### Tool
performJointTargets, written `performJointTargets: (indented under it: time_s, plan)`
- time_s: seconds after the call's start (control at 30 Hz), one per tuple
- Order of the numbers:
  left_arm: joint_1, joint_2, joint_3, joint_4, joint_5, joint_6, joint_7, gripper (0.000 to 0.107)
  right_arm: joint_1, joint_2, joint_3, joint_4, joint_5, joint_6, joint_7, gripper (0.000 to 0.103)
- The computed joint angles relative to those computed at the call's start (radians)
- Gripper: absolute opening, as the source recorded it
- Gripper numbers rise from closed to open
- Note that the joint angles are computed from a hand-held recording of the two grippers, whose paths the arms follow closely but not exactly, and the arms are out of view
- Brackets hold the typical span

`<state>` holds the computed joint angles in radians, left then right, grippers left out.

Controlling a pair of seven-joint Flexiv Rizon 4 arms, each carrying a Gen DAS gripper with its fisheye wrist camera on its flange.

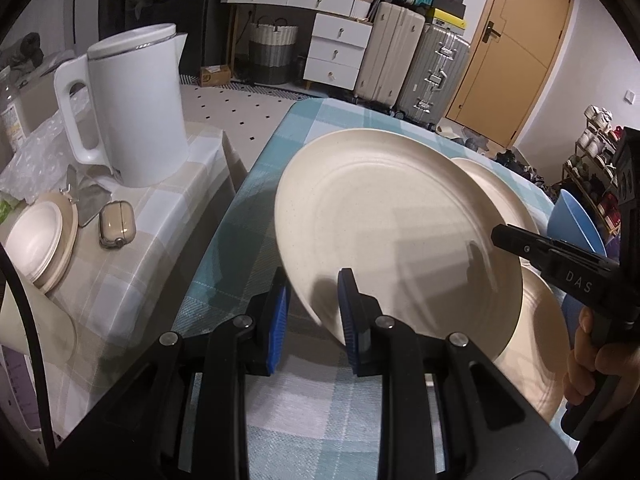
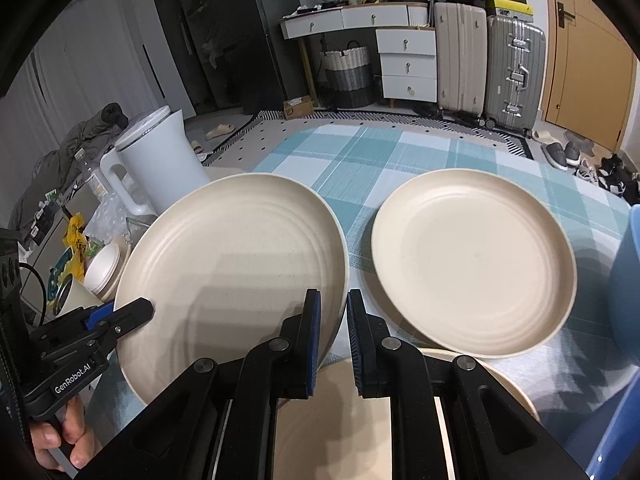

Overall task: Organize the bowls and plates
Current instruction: 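Carry the tilted cream plate with the right gripper toward the other cream plate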

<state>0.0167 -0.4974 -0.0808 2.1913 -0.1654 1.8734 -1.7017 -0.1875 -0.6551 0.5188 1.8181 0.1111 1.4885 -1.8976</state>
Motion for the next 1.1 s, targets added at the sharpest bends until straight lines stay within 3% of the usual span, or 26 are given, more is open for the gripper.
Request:
performJointTargets:
  time_s: [1.1]
  plan:
    - [-0.192, 0.070, 0.030, -0.020, -0.008, -0.075, 0.090, 0.021, -0.190, 0.184, 0.045, 0.209, 0.102, 0.079, 0.015, 0.014]
